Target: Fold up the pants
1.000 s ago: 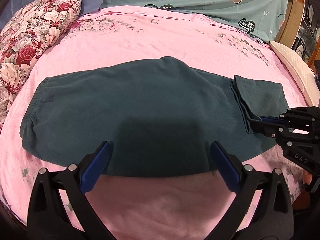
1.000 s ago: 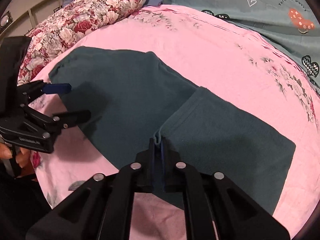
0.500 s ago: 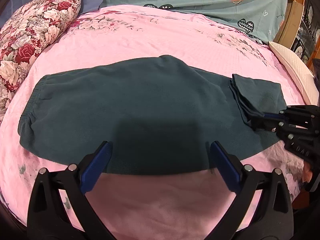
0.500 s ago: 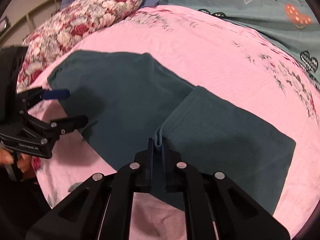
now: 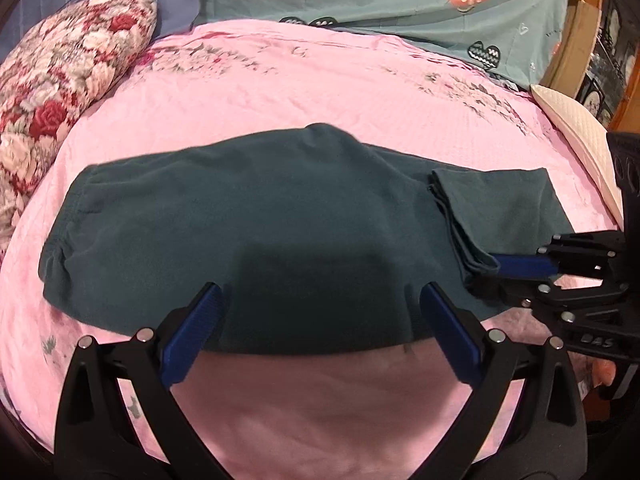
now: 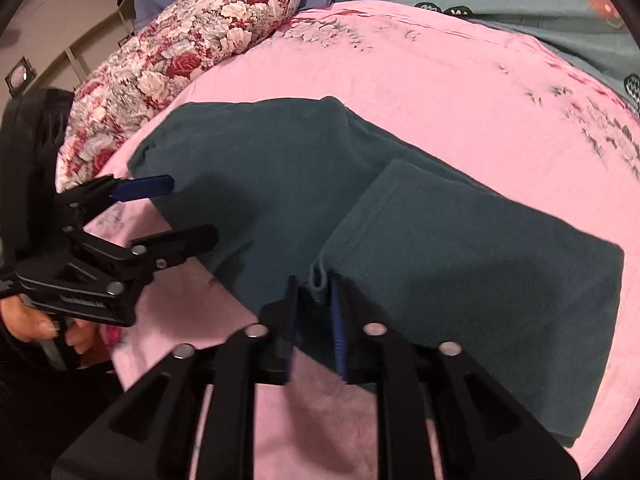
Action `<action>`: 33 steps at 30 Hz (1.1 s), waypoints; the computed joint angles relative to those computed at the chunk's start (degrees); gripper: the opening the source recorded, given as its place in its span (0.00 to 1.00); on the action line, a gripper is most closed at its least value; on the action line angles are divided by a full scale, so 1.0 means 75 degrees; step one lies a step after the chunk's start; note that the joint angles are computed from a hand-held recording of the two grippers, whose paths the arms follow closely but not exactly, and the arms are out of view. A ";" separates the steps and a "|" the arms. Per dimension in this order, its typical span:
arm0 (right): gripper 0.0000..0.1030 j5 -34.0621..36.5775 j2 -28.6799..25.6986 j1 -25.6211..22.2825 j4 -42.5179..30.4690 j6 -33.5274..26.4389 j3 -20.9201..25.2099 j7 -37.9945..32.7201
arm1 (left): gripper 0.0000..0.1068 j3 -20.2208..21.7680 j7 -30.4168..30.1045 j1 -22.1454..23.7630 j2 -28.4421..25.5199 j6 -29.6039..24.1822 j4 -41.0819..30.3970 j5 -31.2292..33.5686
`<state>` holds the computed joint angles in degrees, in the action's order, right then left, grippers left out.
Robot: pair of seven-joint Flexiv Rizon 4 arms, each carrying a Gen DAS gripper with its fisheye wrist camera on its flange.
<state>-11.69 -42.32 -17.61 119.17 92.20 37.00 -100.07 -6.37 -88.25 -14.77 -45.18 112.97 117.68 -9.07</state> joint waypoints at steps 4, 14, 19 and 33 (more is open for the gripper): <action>0.35 -0.0078 0.0388 -0.1069 0.0553 0.0923 0.0627 -0.0102 | 0.94 -0.0336 0.0150 0.0115 0.0074 0.0091 -0.0176 0.0353; 0.31 -0.0025 0.0154 -0.0309 -0.0342 0.0576 -0.1500 0.1922 | 0.94 0.0415 0.0687 -0.1366 -0.0705 -0.2282 -0.2192 -0.0283; 0.34 -0.0095 0.0035 -0.0452 -0.0165 0.0831 -0.1467 0.1783 | 0.94 0.0603 0.0610 -0.1491 -0.0786 -0.2428 -0.2364 -0.0179; 0.09 -0.0954 -0.0461 -0.1138 -0.0765 0.0171 -0.0951 0.1814 | 0.94 0.0665 0.0494 -0.1541 -0.0755 -0.2412 -0.2347 -0.0093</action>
<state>-18.84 -45.77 -26.14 113.43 93.48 29.87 -86.46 -1.39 -84.55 -26.33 -50.84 94.88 100.08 -9.76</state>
